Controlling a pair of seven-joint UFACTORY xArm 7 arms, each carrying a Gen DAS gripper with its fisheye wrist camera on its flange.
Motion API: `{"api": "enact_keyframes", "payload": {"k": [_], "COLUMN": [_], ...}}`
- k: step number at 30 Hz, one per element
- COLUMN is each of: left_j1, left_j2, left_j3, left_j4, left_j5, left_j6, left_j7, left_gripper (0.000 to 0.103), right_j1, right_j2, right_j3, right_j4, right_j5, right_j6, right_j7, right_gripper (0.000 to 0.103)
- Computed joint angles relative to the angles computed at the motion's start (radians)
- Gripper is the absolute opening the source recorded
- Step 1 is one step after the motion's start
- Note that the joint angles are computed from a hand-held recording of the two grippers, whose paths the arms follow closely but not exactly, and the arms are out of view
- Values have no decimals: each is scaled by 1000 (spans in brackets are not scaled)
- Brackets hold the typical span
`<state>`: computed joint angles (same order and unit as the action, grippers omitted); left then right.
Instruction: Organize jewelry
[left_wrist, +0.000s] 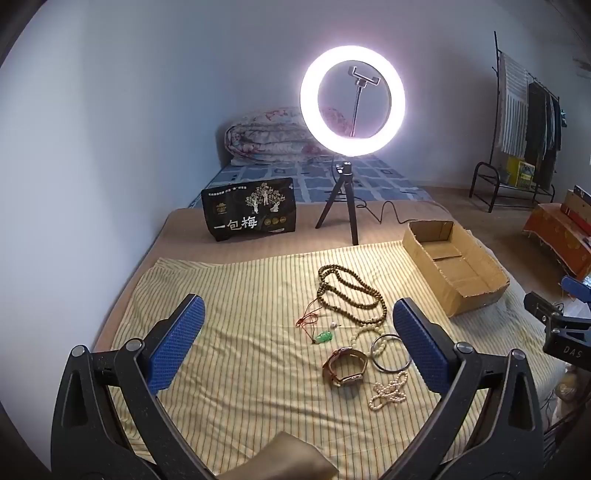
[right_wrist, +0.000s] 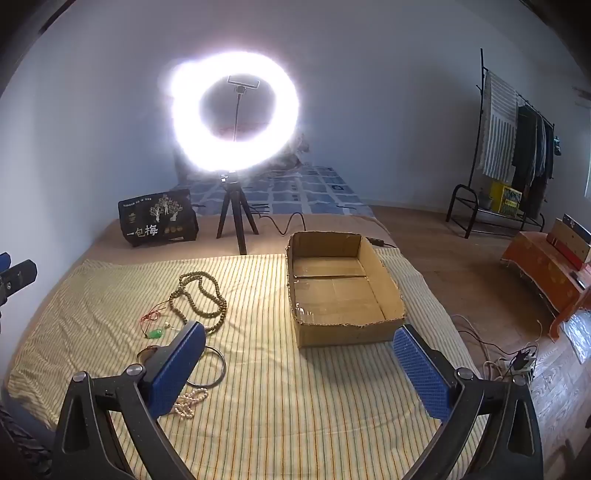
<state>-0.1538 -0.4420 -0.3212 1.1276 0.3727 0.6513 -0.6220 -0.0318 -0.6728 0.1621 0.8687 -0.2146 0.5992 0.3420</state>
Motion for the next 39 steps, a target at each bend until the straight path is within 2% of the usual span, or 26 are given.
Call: {"api": "enact_keyframes", "payload": {"k": [6, 7, 11, 13, 16, 39], "left_j1": [11, 18, 21, 15, 1, 8], "left_j2": [8, -5, 18, 23, 10, 8], "left_j3": [-1, -12, -37, -34, -9, -19], "left_j4": [4, -11, 38, 57, 27, 22], "left_j5": [17, 39, 60, 58, 45, 48], "left_j6": [0, -23, 11, 28, -7, -17], "left_j7": [-8, -21, -48, -45, -28, -41], "left_gripper": [103, 103, 103, 103, 103, 103], "right_j1": [-2, -1, -4, -2, -7, 6], "right_j2": [-9, -10, -8, -10, -7, 4], "right_j3": [-4, -8, 0, -6, 6, -1], "right_j4": [-12, -14, -7, -7, -6, -1], "right_j5": [-6, -5, -12, -9, -14, -3], "right_j6": [-16, -19, -8, -6, -9, -1], "right_j7": [-5, -9, -13, -19, -11, -20], "right_gripper": [103, 103, 103, 103, 103, 103]}}
